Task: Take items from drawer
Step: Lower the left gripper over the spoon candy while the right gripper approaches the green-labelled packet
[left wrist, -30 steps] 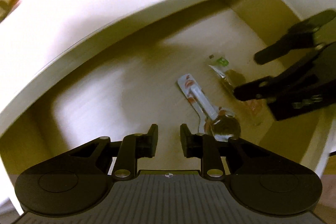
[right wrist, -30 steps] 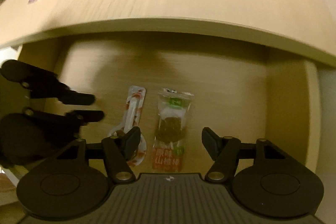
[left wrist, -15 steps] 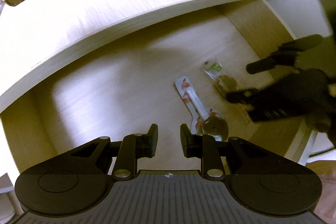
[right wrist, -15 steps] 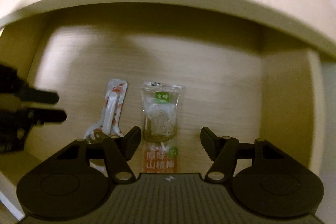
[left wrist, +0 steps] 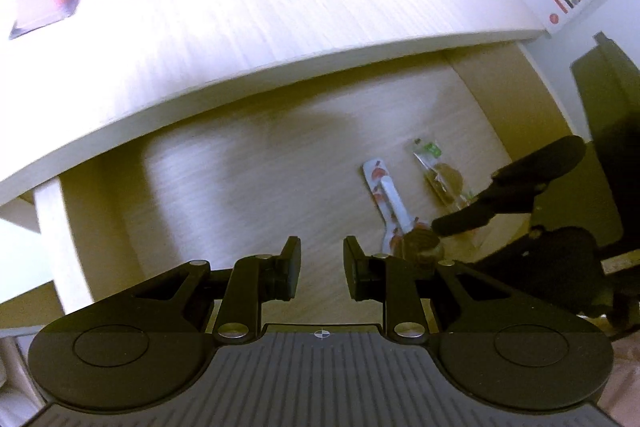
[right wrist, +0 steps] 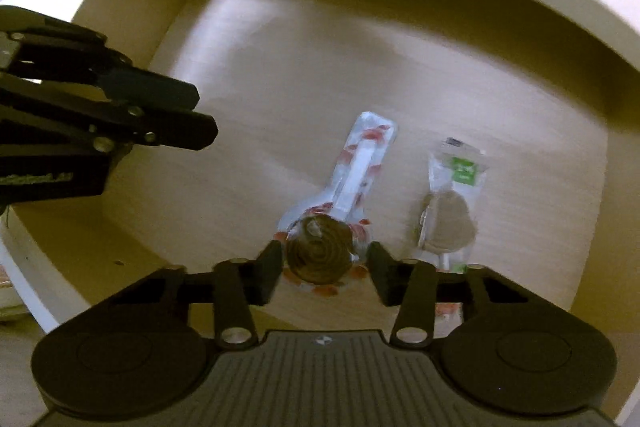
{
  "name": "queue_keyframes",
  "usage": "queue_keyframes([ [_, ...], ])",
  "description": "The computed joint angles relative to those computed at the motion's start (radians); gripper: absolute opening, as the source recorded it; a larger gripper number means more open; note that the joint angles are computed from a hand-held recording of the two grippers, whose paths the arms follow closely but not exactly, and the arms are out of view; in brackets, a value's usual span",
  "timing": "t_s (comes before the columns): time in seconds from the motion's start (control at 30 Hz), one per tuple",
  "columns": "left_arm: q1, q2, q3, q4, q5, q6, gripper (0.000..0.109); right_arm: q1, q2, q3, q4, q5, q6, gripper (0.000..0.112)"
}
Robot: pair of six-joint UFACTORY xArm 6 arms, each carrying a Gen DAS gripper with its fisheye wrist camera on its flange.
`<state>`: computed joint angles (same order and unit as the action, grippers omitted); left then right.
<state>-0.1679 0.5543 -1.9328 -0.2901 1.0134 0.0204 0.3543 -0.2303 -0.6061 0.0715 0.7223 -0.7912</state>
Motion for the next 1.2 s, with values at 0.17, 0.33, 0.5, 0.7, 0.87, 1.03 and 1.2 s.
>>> queue_keyframes([
  [0.17,0.009,-0.034,0.058,0.008,-0.041,-0.047,0.025,0.061,0.036,-0.016,-0.008,-0.06,0.094,0.044],
  [0.33,0.012,-0.035,0.058,0.02,-0.037,-0.064,0.025,0.108,0.087,-0.049,0.09,-0.119,0.102,0.045],
  [0.5,0.001,-0.012,0.04,0.023,-0.037,-0.07,0.025,0.084,-0.021,0.028,0.172,-0.222,0.042,0.07],
  [0.7,-0.014,0.048,-0.048,0.021,0.018,-0.035,0.025,-0.017,-0.084,0.098,-0.024,-0.342,0.223,0.085],
  [0.87,-0.027,0.08,-0.095,0.031,0.062,-0.018,0.025,-0.05,0.014,0.046,-0.036,-0.29,0.344,0.085],
  [1.03,-0.031,0.097,-0.12,0.046,0.084,-0.011,0.025,-0.025,0.103,0.006,-0.033,-0.315,0.38,0.074],
  [1.2,-0.04,0.102,-0.122,0.061,0.091,-0.022,0.025,-0.016,0.127,0.01,-0.114,-0.355,0.427,0.043],
])
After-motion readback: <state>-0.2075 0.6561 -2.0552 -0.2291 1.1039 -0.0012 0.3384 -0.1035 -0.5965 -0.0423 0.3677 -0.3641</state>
